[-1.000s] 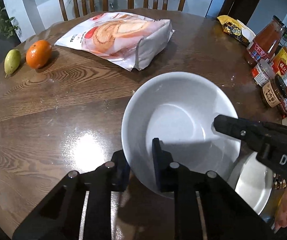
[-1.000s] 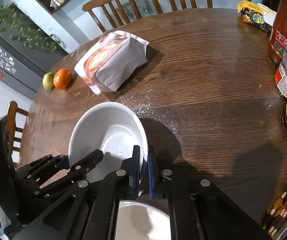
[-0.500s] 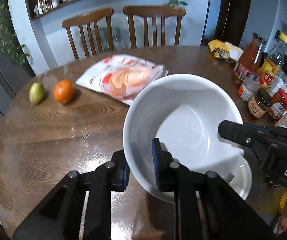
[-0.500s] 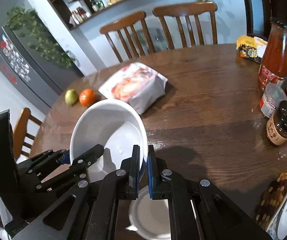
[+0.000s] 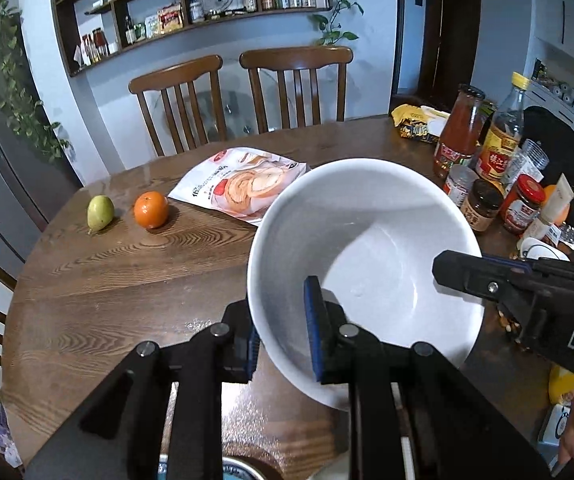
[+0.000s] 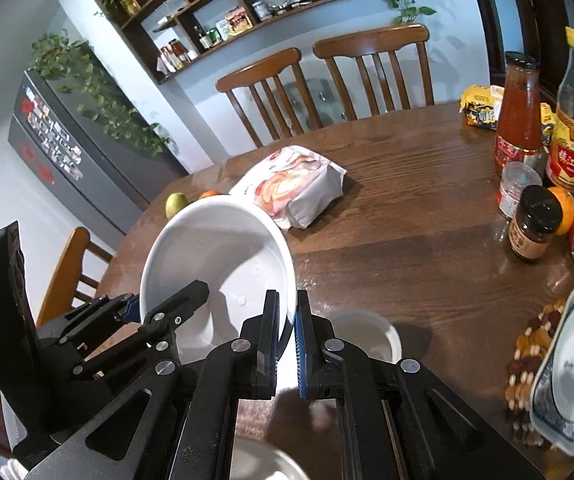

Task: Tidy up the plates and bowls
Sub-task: 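Lift the smaller white bowl with both grippers and carry it over the large bowl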

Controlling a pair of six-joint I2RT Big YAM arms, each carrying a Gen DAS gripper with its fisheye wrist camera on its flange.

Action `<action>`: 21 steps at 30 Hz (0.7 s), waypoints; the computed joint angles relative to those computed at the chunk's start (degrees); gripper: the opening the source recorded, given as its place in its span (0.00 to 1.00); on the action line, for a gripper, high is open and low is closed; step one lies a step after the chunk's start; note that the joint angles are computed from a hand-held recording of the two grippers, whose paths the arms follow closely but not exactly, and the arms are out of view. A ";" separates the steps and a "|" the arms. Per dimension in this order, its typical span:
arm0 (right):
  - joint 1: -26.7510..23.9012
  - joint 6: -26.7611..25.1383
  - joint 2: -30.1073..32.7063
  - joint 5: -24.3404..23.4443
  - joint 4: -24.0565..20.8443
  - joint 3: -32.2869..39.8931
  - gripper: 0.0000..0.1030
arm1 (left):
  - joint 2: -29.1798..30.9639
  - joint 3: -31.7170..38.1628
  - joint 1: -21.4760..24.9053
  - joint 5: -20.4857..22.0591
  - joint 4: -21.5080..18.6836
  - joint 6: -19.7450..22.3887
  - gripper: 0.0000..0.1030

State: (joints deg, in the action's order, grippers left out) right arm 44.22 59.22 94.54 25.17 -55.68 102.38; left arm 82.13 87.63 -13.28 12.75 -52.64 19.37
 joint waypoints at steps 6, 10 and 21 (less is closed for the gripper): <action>2.28 1.56 -0.62 2.46 -1.84 0.62 0.08 | -3.21 -2.37 0.53 0.78 0.39 0.52 0.17; 3.89 2.89 -0.97 3.86 -2.94 0.65 0.08 | -5.04 -3.81 0.97 1.42 0.09 1.06 0.17; 7.80 7.60 -1.35 5.89 -5.17 -0.11 0.08 | -9.20 -8.03 2.49 3.00 -1.73 3.34 0.17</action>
